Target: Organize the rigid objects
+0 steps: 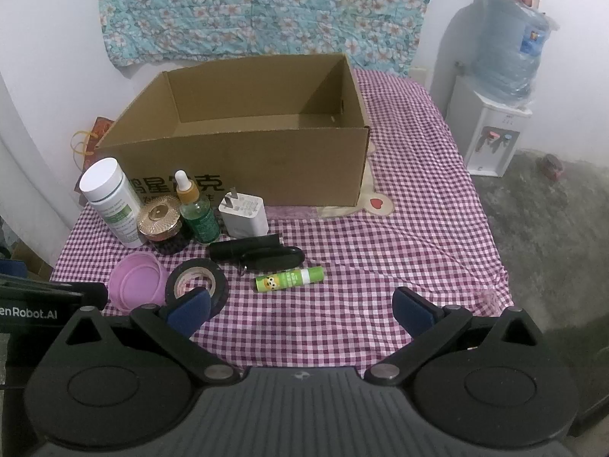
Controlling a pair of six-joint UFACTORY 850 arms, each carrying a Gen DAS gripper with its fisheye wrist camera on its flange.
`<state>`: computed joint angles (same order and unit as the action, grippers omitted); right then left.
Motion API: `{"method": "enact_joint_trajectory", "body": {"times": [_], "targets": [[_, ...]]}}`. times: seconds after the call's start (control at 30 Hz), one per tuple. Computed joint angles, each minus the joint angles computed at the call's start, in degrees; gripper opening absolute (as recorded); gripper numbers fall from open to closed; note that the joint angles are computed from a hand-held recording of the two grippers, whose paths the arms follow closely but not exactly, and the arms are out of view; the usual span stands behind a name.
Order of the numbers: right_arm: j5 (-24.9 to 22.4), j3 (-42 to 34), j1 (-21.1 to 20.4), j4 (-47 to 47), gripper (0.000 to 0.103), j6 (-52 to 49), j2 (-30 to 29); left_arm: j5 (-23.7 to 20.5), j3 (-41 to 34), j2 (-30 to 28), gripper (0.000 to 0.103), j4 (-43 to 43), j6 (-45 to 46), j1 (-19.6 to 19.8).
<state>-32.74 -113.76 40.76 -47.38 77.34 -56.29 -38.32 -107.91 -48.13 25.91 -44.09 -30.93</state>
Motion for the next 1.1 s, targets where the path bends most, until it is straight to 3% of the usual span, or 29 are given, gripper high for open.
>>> {"method": "enact_joint_trajectory", "body": {"times": [0.77, 0.93, 1.1], "targets": [[2.1, 0.8, -1.2, 0.8, 0.103, 1.0, -0.1, -1.4, -3.7, -2.6, 0.101, 0.0, 1.4, -0.2], [4.7, 3.2, -3.0, 1.5, 0.101, 3.4, 0.9, 0.5, -5.3, -3.9, 0.101, -2.4, 6.5, -0.2], [10.9, 5.6, -5.5, 8.4, 0.093, 1.0, 1.5, 3.5, -7.6, -5.7, 0.099, -7.4, 15.5, -0.5]]}}
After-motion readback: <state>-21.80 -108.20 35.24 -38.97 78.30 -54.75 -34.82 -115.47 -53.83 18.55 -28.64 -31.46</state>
